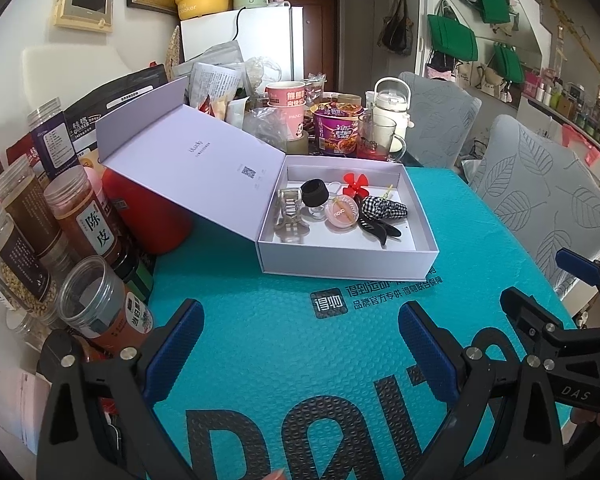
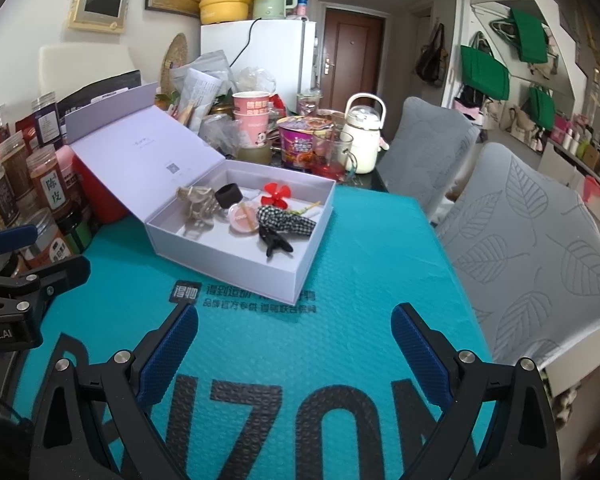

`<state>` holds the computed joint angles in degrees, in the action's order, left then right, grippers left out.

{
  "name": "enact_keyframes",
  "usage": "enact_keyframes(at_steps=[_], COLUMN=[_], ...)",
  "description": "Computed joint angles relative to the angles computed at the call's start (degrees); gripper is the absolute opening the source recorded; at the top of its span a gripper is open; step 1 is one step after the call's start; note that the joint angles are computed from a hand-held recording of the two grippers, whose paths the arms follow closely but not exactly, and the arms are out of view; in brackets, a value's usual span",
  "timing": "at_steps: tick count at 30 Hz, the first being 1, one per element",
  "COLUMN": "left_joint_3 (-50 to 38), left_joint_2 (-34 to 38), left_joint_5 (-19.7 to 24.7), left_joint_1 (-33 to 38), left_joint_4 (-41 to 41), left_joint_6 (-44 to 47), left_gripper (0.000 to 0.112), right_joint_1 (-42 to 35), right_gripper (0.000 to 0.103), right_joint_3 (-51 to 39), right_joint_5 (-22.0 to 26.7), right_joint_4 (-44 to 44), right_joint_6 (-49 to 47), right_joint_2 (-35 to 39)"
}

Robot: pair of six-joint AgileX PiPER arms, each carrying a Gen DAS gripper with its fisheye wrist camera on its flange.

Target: Organize rigid objects

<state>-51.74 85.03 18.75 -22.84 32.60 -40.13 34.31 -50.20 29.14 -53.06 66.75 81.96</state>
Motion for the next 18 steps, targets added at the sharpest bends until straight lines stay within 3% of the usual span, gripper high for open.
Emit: enact_keyframes(at_steps=[18], left_joint_3=[0.7], left_joint_2=[0.1], left_joint_5=[0.1], left_joint_1=[0.1], left_joint_4=[-0.7], left_joint_6=[1.3], left_gripper=[0.100], right_joint_1=[0.5], right_gripper=[0.099], right_joint_3=[0.3], right_joint_5=[0.2], right_joint_4=[0.2], right_joint_6=[0.3], right_joint_2=[0.7])
